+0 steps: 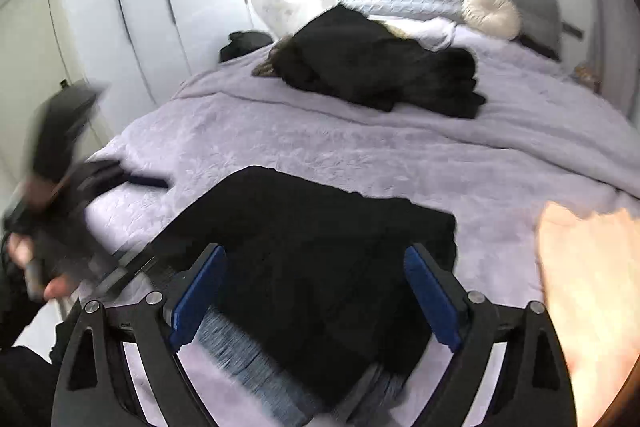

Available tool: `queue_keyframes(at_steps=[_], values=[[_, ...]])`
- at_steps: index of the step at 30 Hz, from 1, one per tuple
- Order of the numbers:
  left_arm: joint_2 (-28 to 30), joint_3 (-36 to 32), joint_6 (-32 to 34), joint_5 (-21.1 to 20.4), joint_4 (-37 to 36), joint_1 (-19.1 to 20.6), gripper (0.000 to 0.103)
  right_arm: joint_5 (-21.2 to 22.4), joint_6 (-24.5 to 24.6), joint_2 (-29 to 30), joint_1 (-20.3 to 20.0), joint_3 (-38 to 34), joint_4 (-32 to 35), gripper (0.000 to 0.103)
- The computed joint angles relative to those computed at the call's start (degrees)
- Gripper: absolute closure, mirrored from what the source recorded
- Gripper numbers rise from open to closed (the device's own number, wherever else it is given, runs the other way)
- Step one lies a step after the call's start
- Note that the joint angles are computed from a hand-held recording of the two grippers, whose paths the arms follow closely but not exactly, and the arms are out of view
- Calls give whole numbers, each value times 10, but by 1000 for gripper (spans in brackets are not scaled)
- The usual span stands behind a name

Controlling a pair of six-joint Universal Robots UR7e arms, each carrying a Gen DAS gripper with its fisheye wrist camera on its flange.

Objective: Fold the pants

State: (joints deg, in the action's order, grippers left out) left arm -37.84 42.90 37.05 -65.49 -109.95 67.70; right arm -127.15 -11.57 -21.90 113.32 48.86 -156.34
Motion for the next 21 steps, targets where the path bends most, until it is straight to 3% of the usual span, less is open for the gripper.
queue_keyframes(at_steps=[3,5,8,12,15,17,21], values=[[19,-25,-38,12,51,8,1,9,39,28,-24,-71,93,10],[33,-47,-63,7,75,15,1,3,98,55,-42,-132,187,10],[34,-42,-68,-2,70,19,1,-5,110,61,-47,-132,193,9],[33,-20,-67,24,58,19,1,-17,120,63,-42,-141,219,8],[18,-8,-81,12,55,19,1,-33,149,35,-26,-93,181,8],[-6,30,-74,10,19,15,1,-31,134,-2,-6,-12,99,8],[-37,81,-56,12,-33,7,1,-26,113,-34,18,81,23,5]])
